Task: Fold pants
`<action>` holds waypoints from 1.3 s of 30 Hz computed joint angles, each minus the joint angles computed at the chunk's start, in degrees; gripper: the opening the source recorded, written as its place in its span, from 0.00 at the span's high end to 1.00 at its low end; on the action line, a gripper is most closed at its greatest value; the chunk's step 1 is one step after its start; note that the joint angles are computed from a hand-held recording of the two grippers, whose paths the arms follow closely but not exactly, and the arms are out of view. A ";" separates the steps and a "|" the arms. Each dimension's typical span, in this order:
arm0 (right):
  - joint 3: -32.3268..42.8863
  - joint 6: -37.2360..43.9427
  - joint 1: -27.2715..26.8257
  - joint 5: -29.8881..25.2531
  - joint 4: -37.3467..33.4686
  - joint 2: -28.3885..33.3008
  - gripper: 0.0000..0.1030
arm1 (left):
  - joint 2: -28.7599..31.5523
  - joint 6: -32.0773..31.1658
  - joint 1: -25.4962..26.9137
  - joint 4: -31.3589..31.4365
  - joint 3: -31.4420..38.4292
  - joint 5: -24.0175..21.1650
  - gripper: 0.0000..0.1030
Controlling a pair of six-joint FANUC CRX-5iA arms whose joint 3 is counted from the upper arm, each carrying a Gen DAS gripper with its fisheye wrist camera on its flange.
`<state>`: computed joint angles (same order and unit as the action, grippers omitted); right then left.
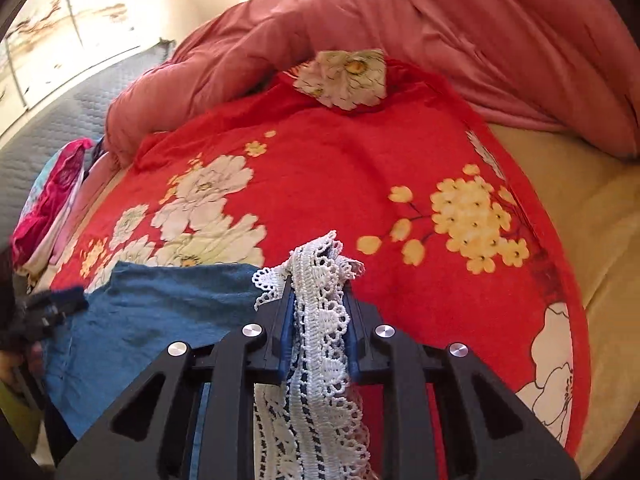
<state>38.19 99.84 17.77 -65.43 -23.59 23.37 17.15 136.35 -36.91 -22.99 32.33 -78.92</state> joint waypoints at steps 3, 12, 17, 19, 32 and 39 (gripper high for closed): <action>0.01 -2.02 2.24 -0.70 5.62 1.72 0.78 | -1.55 2.80 0.80 0.69 -3.93 2.01 0.52; -1.46 -5.50 -0.76 0.11 0.47 -1.46 0.46 | -5.42 6.11 0.66 -0.59 -9.87 8.10 0.50; -9.98 -5.86 -3.89 4.00 -3.90 -10.31 0.39 | -6.48 6.55 -1.29 -1.86 -8.87 6.37 0.32; -12.59 -5.80 -4.02 4.27 -3.05 -12.89 0.38 | -7.18 7.88 -2.55 -3.33 -8.35 5.62 0.32; -27.77 1.63 8.28 7.56 9.57 -23.98 0.38 | -4.34 8.92 -11.95 -15.10 -1.85 -15.82 0.27; -28.85 -6.31 10.79 4.13 18.11 -21.21 0.38 | -8.36 10.70 -10.26 -12.47 -7.88 -13.04 0.27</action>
